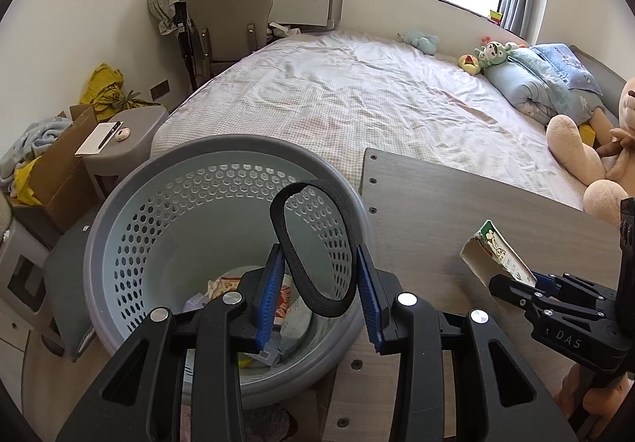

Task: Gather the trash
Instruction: 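Carry the black band and white box over the basket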

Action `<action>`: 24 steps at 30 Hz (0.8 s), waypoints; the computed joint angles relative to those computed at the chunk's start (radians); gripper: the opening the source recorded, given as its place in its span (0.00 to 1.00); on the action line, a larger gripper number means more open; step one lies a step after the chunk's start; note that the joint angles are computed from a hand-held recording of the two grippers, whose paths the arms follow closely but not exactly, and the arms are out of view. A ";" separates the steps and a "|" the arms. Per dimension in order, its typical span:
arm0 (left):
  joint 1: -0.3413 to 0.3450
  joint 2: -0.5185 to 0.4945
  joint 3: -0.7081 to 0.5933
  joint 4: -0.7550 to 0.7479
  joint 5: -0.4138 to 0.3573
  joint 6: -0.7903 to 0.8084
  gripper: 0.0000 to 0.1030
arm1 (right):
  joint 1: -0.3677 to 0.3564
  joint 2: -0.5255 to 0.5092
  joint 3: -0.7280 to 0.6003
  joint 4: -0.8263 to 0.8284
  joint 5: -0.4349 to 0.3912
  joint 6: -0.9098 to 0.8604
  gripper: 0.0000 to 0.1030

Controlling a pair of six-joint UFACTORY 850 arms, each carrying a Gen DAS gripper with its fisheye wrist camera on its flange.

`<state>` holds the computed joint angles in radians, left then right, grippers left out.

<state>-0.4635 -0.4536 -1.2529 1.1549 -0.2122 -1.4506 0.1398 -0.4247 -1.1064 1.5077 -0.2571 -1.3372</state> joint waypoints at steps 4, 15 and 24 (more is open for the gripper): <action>0.031 0.024 0.030 0.082 -0.004 -0.087 0.34 | 0.021 0.002 -0.019 0.008 -0.033 0.018 0.38; 0.111 0.037 0.045 0.081 -0.022 -0.061 0.34 | 0.119 -0.036 -0.135 -0.117 0.013 0.101 0.39; 0.147 0.029 0.043 0.080 -0.020 -0.052 0.34 | 0.180 -0.098 -0.235 -0.276 0.034 0.229 0.39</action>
